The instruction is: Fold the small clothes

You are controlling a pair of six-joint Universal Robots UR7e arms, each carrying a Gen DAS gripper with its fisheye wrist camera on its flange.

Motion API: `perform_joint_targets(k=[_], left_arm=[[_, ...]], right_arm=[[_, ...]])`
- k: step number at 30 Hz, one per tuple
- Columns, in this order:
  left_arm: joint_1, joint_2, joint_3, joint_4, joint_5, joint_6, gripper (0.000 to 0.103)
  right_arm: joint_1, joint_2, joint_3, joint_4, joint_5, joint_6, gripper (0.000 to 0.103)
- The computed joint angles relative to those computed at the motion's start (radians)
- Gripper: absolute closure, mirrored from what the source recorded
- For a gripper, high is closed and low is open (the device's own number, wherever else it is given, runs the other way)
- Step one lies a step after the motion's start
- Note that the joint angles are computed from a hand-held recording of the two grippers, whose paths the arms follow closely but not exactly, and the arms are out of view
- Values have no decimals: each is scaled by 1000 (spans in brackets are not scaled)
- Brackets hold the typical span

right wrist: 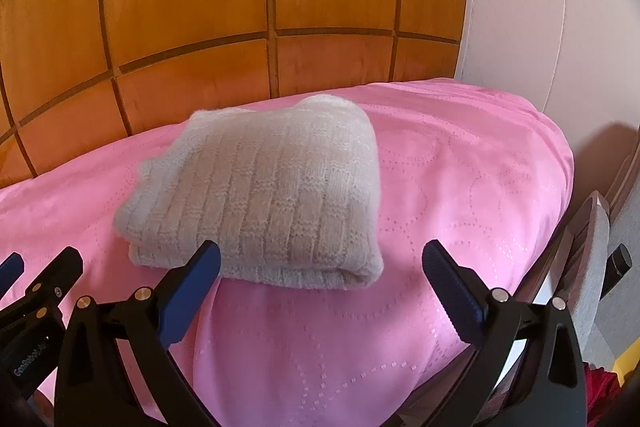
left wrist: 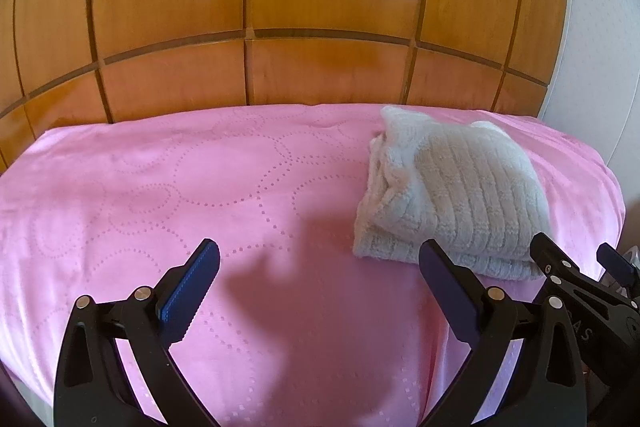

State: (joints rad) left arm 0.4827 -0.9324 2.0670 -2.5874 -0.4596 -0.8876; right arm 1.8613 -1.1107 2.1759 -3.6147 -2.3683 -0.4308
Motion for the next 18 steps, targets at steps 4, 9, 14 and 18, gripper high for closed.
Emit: perform_joint_targets(k=[4, 9, 14, 18], left_arm=[[-3, -3, 5, 0, 7, 0, 4], [-7, -12, 17, -9, 12, -3, 4], [-10, -19, 24, -12, 12, -4, 4], [-13, -27, 31, -11, 16, -8, 4]], right_arm=[[-2, -1, -3, -4, 9, -1, 2], [3, 4, 2, -8, 2, -8, 2], [13, 5, 12, -13, -5, -9, 2], [14, 3, 14, -11, -3, -9, 2]])
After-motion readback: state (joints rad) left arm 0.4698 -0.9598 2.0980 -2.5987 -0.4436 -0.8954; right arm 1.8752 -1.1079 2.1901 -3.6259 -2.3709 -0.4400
